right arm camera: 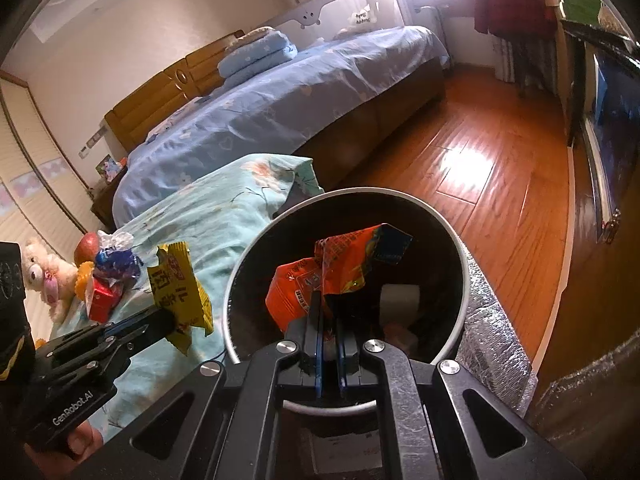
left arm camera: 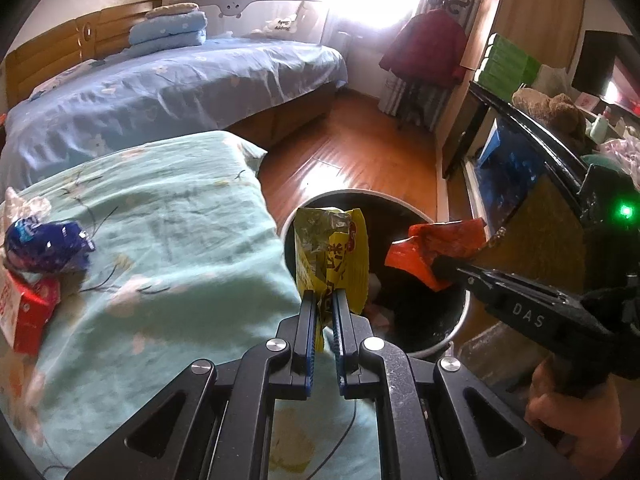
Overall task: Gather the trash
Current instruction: 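Carry both packets over the bin and release them inside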
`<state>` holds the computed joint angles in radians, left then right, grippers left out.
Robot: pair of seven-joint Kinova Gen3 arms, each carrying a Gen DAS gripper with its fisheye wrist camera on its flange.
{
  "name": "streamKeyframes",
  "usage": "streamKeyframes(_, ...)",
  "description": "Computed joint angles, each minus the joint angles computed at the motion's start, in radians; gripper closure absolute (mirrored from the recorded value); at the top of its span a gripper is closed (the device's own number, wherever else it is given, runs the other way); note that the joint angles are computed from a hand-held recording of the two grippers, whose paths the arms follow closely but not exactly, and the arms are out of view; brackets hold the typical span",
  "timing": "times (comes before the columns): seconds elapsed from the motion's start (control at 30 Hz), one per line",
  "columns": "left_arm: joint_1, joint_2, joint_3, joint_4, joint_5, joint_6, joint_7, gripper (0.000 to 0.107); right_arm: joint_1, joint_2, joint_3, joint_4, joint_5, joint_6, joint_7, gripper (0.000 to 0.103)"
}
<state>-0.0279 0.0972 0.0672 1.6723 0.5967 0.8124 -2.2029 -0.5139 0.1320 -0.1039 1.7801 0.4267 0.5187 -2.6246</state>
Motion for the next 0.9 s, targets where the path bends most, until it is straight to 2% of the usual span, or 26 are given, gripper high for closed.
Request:
streamKeyframes(0.33,0.034,0.064,0.028,-0.070,-0.069,-0.010,0.080,0.101,0.046,0.037,0.006,-0.033,-0.107,0.010,0.119,0.098)
streamKeyframes(0.57,0.041,0.096,0.044,-0.108,-0.100,0.008,0.118,0.097,0.064,0.054,0.016,-0.049,-0.169,0.018,0.178,0.093)
streamKeyframes(0.63,0.039,0.100,0.048,-0.112,-0.097,0.012,0.119,0.087,0.067,0.054,0.019,-0.049,-0.180,0.018,0.183,0.088)
streamKeyframes(0.7,0.040,0.094,0.048,-0.107,-0.101,0.002,0.119,0.082,0.065,0.053,0.024,-0.049,-0.183,0.023,0.178,0.071)
streamKeyframes(0.77,0.039,0.086,0.049,-0.097,-0.101,-0.008,0.113,0.076,0.066,0.045,0.027,-0.038,-0.184,0.013,0.172,0.064)
streamKeyframes(0.83,0.033,0.074,0.047,-0.083,-0.092,-0.014,0.102,0.070,0.059,0.039,0.031,-0.033,-0.169,0.011,0.155,0.063)
streamKeyframes(0.9,0.024,0.056,0.042,-0.062,-0.078,-0.024,0.089,0.062,0.049,0.028,0.034,-0.023,-0.146,0.005,0.127,0.055)
